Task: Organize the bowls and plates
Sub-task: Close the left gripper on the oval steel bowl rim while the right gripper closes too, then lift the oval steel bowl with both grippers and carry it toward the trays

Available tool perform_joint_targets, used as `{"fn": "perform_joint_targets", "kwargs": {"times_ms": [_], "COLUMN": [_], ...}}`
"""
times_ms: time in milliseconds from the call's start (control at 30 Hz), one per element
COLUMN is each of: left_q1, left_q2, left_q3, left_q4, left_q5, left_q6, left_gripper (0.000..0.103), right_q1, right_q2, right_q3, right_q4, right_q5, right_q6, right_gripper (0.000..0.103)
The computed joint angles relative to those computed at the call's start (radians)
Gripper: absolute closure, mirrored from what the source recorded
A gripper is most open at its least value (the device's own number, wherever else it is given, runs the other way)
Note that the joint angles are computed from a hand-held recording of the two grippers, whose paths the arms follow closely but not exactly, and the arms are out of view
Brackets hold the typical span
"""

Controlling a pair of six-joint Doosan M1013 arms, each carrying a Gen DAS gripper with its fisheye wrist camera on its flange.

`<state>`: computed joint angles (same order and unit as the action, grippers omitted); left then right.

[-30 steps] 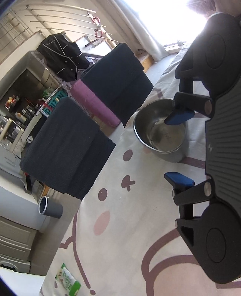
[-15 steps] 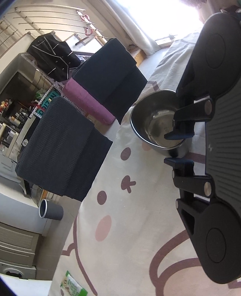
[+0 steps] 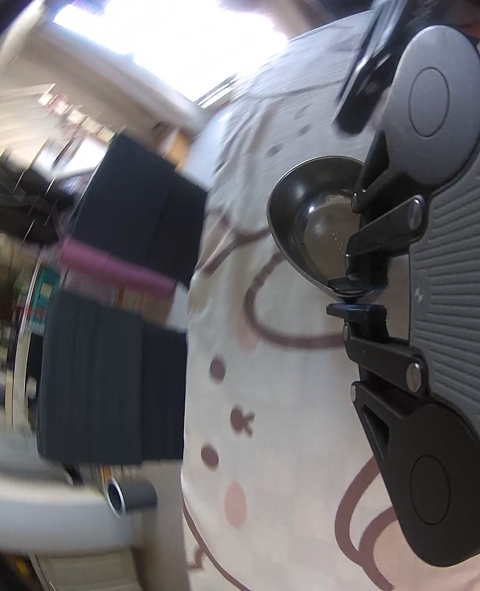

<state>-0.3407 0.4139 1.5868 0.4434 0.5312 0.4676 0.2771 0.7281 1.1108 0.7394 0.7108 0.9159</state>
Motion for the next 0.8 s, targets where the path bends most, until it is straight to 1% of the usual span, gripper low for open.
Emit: {"fn": "perform_joint_targets", "kwargs": {"times_ms": [67, 167, 233, 267, 300, 400, 433, 467, 533, 600, 800], "left_q1": [-0.008, -0.024, -0.029, -0.032, -0.037, -0.049, -0.053, -0.057, -0.066, -0.073, -0.119], "left_q2": [-0.001, -0.006, -0.014, -0.017, -0.019, -0.031, -0.036, -0.041, -0.052, -0.069, -0.108], "left_q3": [-0.003, -0.001, 0.008, 0.009, 0.010, 0.017, 0.019, 0.020, 0.022, 0.030, 0.028], "left_q4": [-0.045, -0.063, -0.082, -0.082, -0.077, -0.070, -0.064, -0.056, -0.023, -0.004, 0.090], "left_q5": [0.010, 0.025, 0.018, 0.023, 0.031, 0.043, 0.049, 0.055, 0.068, 0.068, 0.120], "left_q6": [0.096, 0.158, 0.191, 0.202, 0.211, 0.216, 0.212, 0.205, 0.170, 0.143, 0.082], "left_gripper": [0.097, 0.097, 0.097, 0.097, 0.097, 0.097, 0.097, 0.098, 0.098, 0.098, 0.098], "right_q1": [0.000, 0.005, 0.012, 0.014, 0.015, 0.009, 0.008, 0.009, 0.014, 0.013, 0.001], "right_q2": [0.005, 0.014, 0.016, 0.018, 0.020, 0.024, 0.021, 0.016, -0.005, -0.026, -0.080], "right_q3": [-0.010, -0.029, -0.034, -0.038, -0.042, -0.043, -0.042, -0.035, -0.010, 0.014, 0.063], "right_q4": [-0.037, -0.115, -0.181, -0.207, -0.223, -0.202, -0.195, -0.200, -0.207, -0.182, -0.146], "right_q5": [0.020, 0.056, 0.074, 0.088, 0.101, 0.136, 0.145, 0.143, 0.117, 0.100, 0.090], "right_q6": [0.026, 0.069, 0.093, 0.098, 0.098, 0.068, 0.062, 0.053, 0.013, -0.025, -0.045], "right_gripper": [0.042, 0.049, 0.060, 0.065, 0.072, 0.092, 0.094, 0.094, 0.095, 0.094, 0.094]}}
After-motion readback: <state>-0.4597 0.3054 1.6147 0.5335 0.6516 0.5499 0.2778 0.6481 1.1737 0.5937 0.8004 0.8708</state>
